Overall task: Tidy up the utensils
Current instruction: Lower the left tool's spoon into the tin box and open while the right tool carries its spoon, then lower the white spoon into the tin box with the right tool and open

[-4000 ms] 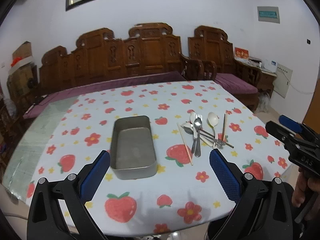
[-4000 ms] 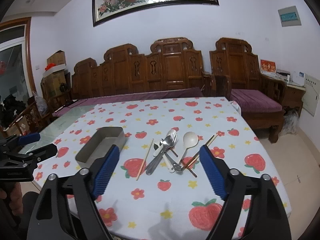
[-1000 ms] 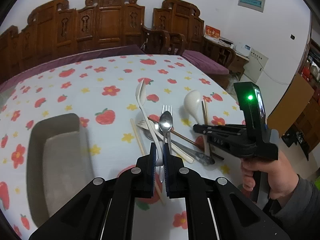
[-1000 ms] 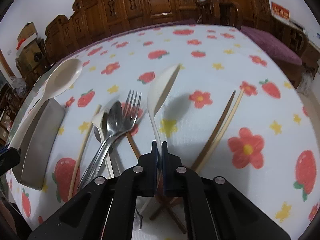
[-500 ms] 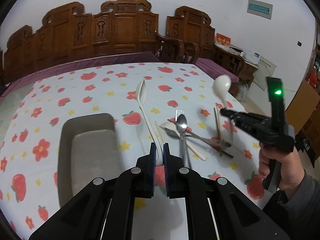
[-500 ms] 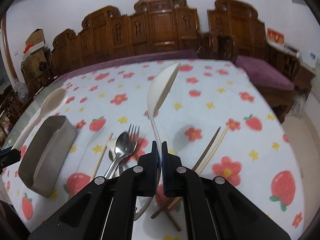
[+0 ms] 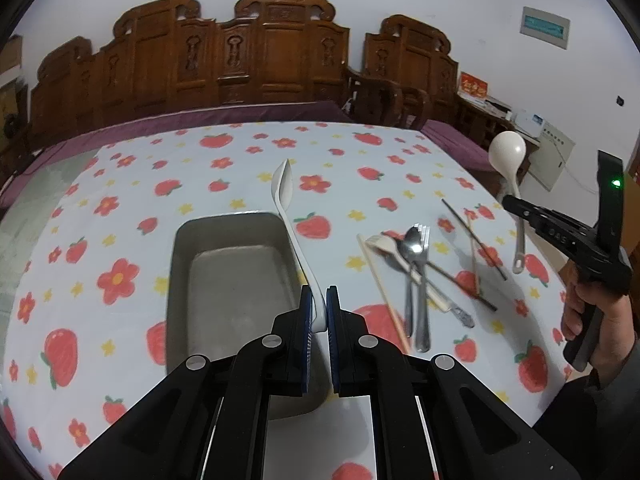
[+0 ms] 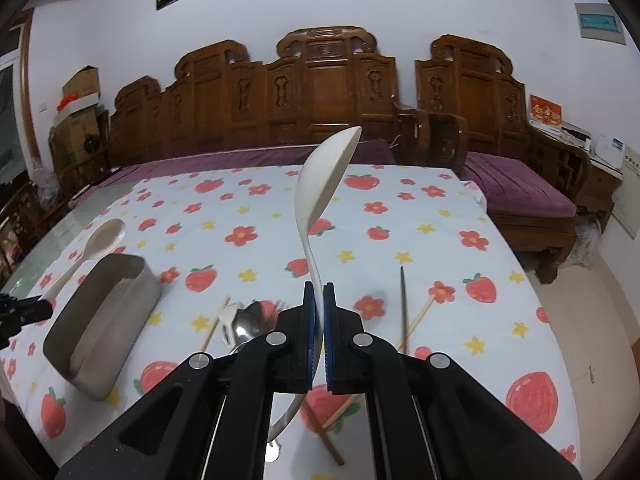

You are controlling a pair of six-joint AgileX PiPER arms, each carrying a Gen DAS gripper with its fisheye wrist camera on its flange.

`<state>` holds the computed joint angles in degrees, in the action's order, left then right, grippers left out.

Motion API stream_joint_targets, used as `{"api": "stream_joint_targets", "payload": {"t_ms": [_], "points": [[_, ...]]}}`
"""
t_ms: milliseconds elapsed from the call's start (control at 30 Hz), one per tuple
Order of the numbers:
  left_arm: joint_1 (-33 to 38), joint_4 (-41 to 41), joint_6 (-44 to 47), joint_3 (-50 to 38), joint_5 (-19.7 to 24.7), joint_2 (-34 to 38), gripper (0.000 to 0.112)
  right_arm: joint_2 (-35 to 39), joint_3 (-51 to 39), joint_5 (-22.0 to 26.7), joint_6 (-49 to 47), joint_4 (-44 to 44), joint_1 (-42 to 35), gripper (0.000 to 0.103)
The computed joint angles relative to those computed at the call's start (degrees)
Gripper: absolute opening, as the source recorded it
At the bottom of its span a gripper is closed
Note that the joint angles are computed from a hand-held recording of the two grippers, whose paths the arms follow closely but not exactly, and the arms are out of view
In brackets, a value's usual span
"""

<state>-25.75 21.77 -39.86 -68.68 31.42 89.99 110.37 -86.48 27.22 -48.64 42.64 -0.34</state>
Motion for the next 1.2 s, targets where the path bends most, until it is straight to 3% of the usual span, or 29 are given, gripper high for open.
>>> {"api": "stream_joint_targets", "payload": {"t_ms": [667, 767, 900, 1200], "points": [[7.6, -8.3, 7.8, 2.0, 2.7, 4.3, 0.007, -3.6, 7.0, 3.0, -0.5, -1.2, 11.6, 0.005], [8.3, -8.7, 8.3, 1.8, 3.0, 3.7, 0.008, -3.5, 6.4, 4.2, 1.4, -2.3, 12.7, 0.005], [8.8, -7.6, 7.7, 2.0, 3.2, 1.7, 0.020, -3.4, 5.0, 5.3, 4.0, -4.2, 14.3, 0.005], [10.8, -5.6, 7.9, 2.7, 3.2, -3.0, 0.021, -0.4, -1.7, 9.6, 10.9, -7.3, 19.3, 0.005]]}}
